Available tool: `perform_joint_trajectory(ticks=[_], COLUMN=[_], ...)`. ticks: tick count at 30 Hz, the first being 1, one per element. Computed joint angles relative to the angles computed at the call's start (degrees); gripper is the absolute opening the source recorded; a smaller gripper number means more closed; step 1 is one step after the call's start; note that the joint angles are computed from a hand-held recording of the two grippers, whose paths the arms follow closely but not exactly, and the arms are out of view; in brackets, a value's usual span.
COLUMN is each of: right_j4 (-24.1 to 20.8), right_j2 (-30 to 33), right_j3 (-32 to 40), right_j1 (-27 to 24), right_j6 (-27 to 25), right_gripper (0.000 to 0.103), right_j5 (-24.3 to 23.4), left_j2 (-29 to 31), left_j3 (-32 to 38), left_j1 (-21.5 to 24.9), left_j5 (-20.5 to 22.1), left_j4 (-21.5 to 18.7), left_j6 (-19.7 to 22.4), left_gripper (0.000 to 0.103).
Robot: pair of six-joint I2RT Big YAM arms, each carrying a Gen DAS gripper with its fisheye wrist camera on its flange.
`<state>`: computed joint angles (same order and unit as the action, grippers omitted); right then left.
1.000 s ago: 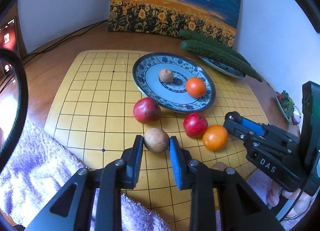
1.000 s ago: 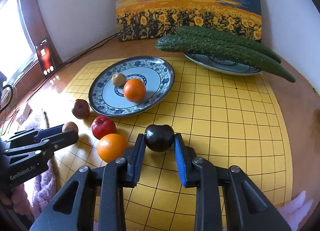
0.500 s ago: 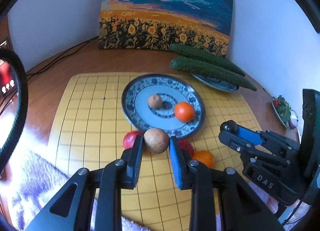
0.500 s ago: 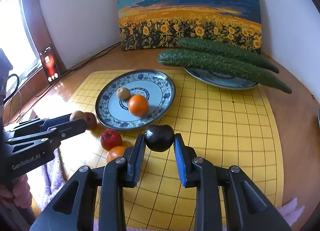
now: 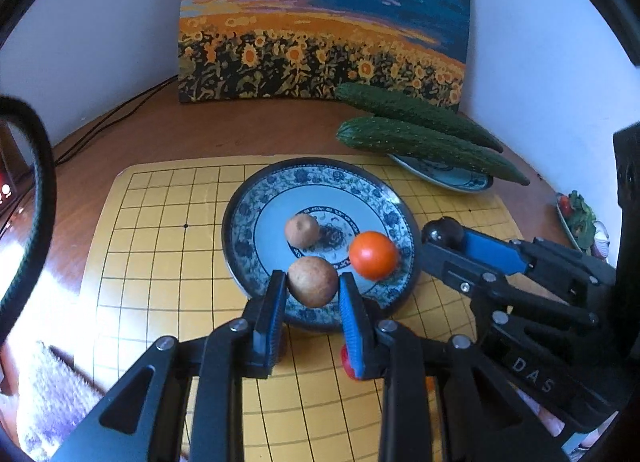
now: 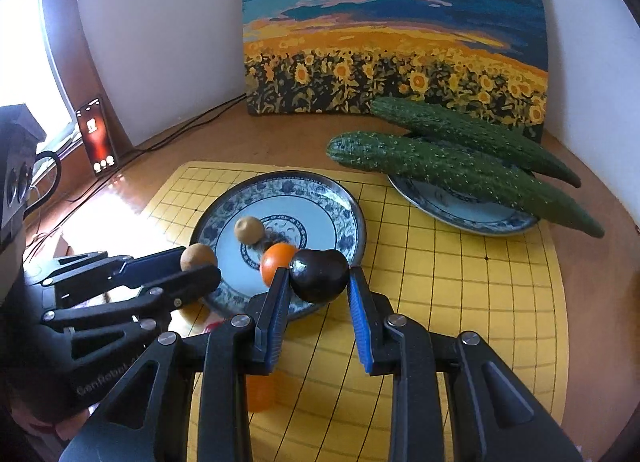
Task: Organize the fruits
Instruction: 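Carry the plum and tan fruit onto the plate and open both tools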
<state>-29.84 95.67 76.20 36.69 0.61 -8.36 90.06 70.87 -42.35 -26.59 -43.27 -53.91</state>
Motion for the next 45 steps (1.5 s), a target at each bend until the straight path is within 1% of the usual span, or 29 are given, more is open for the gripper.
perform_joint_trajectory(ticks=[6, 11, 20, 35, 45], right_j4=[-1.2, -1.4, -1.0, -2.1, -2.8], right_j2=[2.5, 3.9, 4.8, 6.2, 6.2], right_j3=[2.7, 3.9, 5.0, 6.3, 6.5], right_j1=[-0.3, -0.4, -1.0, -0.9, -1.2], right_j6=[-0.1, 0.0, 0.9, -0.6, -0.4], right_gripper=[0.03, 0.03, 0.03, 0.03, 0.031], right_j5=[-0.2, -0.6, -1.3, 0.2, -0.5], left_j2=[0.8, 1.1, 1.3, 2.0, 2.2], left_j3=[-0.3, -0.4, -0.4, 0.2, 0.5], left_j1=[1.1, 1.4, 1.6, 1.8, 1.7], left_j5=[1.7, 1.9, 1.8, 1.4, 1.9], left_j4=[0.8, 1.3, 1.7, 1.9, 2.0], left_j6=[0.2, 0.4, 0.7, 0.9, 1.5], left_gripper=[0.028, 0.028, 0.028, 0.028, 0.028])
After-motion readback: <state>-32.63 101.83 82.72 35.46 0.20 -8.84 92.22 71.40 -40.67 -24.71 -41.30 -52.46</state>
